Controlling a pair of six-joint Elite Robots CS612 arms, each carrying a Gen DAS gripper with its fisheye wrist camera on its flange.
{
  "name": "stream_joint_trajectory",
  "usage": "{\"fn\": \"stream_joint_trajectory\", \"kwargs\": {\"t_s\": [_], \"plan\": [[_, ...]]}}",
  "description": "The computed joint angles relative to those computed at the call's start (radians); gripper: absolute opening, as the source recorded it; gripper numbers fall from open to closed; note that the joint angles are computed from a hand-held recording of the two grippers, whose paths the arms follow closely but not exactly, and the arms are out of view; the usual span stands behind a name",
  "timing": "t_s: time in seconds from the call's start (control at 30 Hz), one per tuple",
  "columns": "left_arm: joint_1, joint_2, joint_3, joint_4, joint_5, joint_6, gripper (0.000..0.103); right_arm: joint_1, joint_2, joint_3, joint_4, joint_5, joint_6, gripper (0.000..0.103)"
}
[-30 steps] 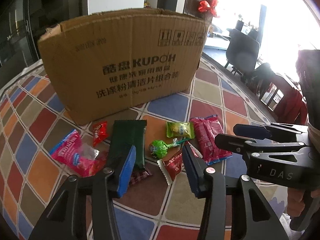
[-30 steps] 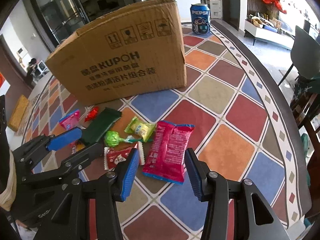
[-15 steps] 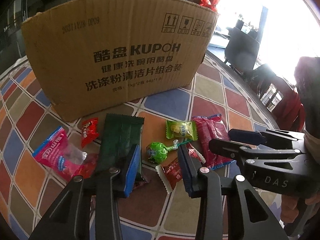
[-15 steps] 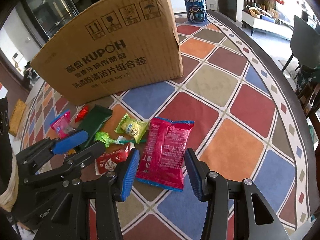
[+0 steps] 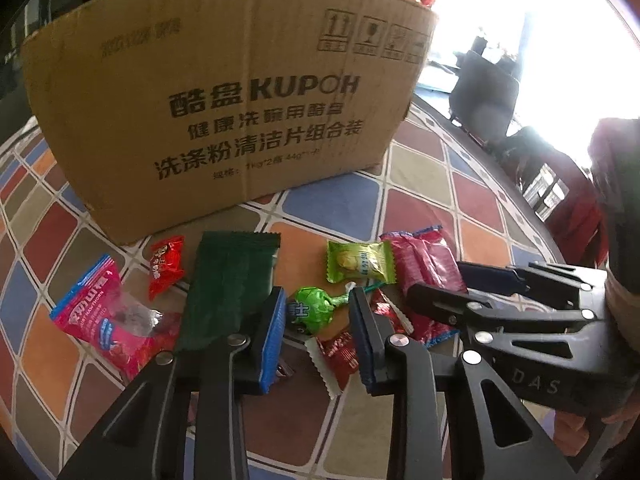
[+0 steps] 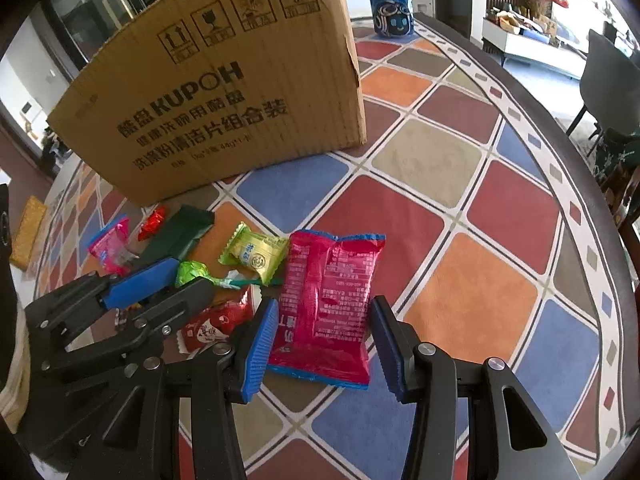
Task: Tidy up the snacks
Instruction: 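Grasp the pink wafer pack with the right tool while the left tool grasps the green lollipop, then carry the wafer pack and lollipop over the box and open both tools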
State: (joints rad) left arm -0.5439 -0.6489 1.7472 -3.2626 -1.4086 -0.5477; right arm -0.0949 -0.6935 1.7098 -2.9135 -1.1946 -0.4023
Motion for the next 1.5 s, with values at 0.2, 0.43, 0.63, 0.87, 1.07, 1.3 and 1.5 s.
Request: {"fn": "stream_joint_trajectory", "kwargs": {"t_s": [0.2,0.43,0.63,0.87,1.07,1.3,1.5], "plan": [[0.007,0.006,-0.006,0.005,-0.018,-0.030,0.025,0.008,0.003,0.007,-0.038,-0.022,-0.007,0.048],[-0.003,-0.007,0.005,0.013,0.018,-0.041,0.025,0.002,0.000,0.016,-0.052,-0.006,-0.006,0.038],[-0.017,-0.023,0.024,0.009,0.055,-0.051,0.025,-0.008,-0.006,0.020,-0.044,0.016,-0.001,0.034],[-0.036,-0.045,0.050,-0.016,0.112,-0.073,0.025,-0.019,-0.020,0.049,-0.100,0.045,0.007,0.033],[-0.053,-0.067,0.068,-0.040,0.177,-0.070,0.025,-0.033,-0.043,0.073,-0.151,0.089,0.022,0.033],[-0.069,-0.098,0.088,-0.069,0.244,-0.062,0.025,-0.043,-0.068,0.095,-0.201,0.142,0.028,0.033],[-0.078,-0.123,0.102,-0.094,0.310,-0.049,0.025,-0.049,-0.086,0.106,-0.244,0.189,0.029,0.033]]}}
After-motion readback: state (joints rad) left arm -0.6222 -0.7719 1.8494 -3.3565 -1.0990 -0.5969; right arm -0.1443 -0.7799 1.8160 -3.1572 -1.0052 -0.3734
